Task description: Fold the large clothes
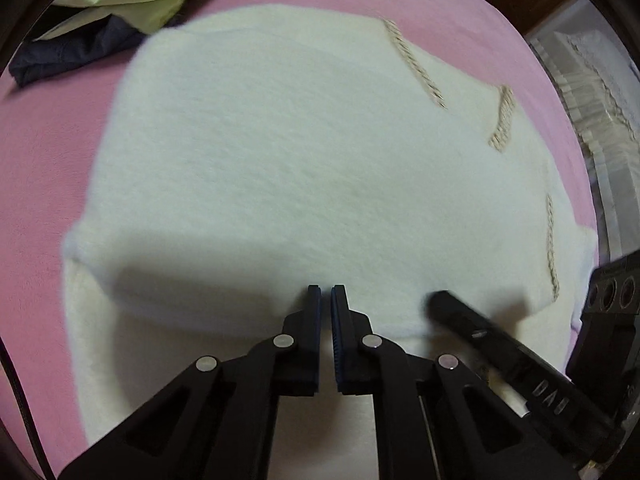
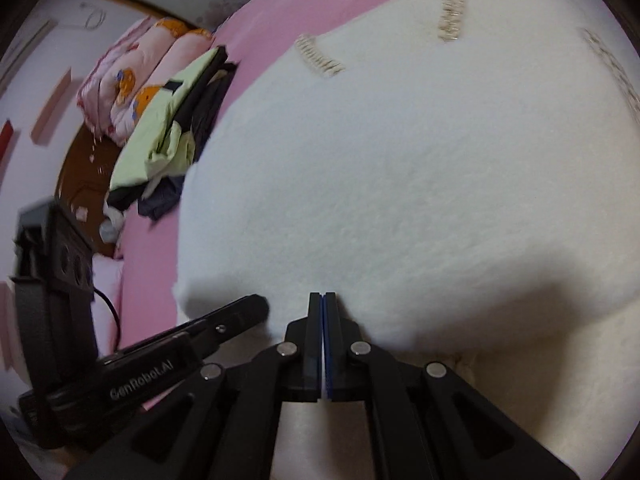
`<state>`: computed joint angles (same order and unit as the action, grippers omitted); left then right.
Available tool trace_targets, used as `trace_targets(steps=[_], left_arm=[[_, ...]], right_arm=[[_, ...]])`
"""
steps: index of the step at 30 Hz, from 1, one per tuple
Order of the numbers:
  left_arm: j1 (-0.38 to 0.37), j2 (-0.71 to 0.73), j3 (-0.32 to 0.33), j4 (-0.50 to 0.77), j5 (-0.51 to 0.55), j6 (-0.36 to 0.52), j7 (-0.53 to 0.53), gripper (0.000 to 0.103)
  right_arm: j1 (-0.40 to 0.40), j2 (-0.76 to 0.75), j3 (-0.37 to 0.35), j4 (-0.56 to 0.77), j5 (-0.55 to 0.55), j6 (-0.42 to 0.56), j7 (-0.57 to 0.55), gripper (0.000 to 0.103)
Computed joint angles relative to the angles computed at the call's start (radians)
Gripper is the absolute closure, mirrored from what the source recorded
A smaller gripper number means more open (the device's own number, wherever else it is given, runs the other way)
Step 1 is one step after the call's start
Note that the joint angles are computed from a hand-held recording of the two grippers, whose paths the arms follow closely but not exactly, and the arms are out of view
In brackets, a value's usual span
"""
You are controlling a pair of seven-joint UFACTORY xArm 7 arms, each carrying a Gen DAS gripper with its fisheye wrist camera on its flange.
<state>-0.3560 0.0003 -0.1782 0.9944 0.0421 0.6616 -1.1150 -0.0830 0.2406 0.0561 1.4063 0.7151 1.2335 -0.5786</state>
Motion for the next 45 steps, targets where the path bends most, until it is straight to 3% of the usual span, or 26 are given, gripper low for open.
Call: trace_targets(steps=[4, 8, 12, 14, 17, 21, 24, 26, 30, 36, 39, 45], left_arm=[[0.034, -0.086, 0.019, -0.067, 0.035, 0.051, -0.008, 0.098], [0.078, -0.195, 0.020, -0.170, 0.075, 0.104, -0.032, 0.099], [0.117, -0.334, 0.034, -0.295, 0.033, 0.058, -0.038, 0.100], [0.121, -0.360, 0.034, -0.310, 0.005, 0.043, -0.013, 0.100], [0.108, -0.310, 0.041, -0.264, -0.035, 0.030, 0.097, 0.100], [0.093, -0.167, 0.056, -0.184, -0.116, -0.061, 0.236, 0.100], [0.109, -0.048, 0.046, -0.085, -0.062, -0.104, 0.237, 0.100], [0.119, -0.006, 0.059, -0.048, -0.081, -0.147, 0.250, 0.100], [0.147, 0.061, 0.091, 0.010, -0.007, -0.206, 0.207, 0.099], [0.192, 0.055, 0.116, -0.003, -0.035, -0.237, 0.261, 0.099], [0.214, 0.022, 0.131, -0.031, 0.015, -0.200, 0.261, 0.099], [0.248, 0.017, 0.136, -0.057, -0.021, -0.222, 0.326, 0.100]], right_arm=[[-0.031, -0.007, -0.031, 0.008, -0.020, -0.074, 0.003, 0.103], [-0.059, -0.006, -0.072, 0.013, -0.136, -0.194, 0.046, 0.103], [-0.077, -0.004, -0.081, 0.027, -0.232, -0.260, 0.097, 0.103], [-0.081, -0.030, -0.069, 0.014, -0.229, -0.276, 0.103, 0.103], [-0.122, -0.017, -0.032, 0.045, -0.040, -0.122, 0.023, 0.103], [-0.066, -0.019, 0.010, -0.001, 0.047, -0.073, -0.025, 0.103], [0.013, -0.006, 0.039, -0.033, 0.054, -0.135, -0.029, 0.103], [0.038, 0.016, 0.052, -0.024, 0.090, -0.159, -0.031, 0.103], [0.083, 0.093, 0.073, 0.061, 0.081, -0.235, -0.021, 0.103], [0.047, 0.206, 0.076, 0.211, 0.062, -0.298, 0.019, 0.103], [0.025, 0.225, 0.055, 0.237, 0.015, -0.360, 0.085, 0.103], [-0.059, 0.240, 0.037, 0.247, -0.046, -0.446, 0.173, 0.103]])
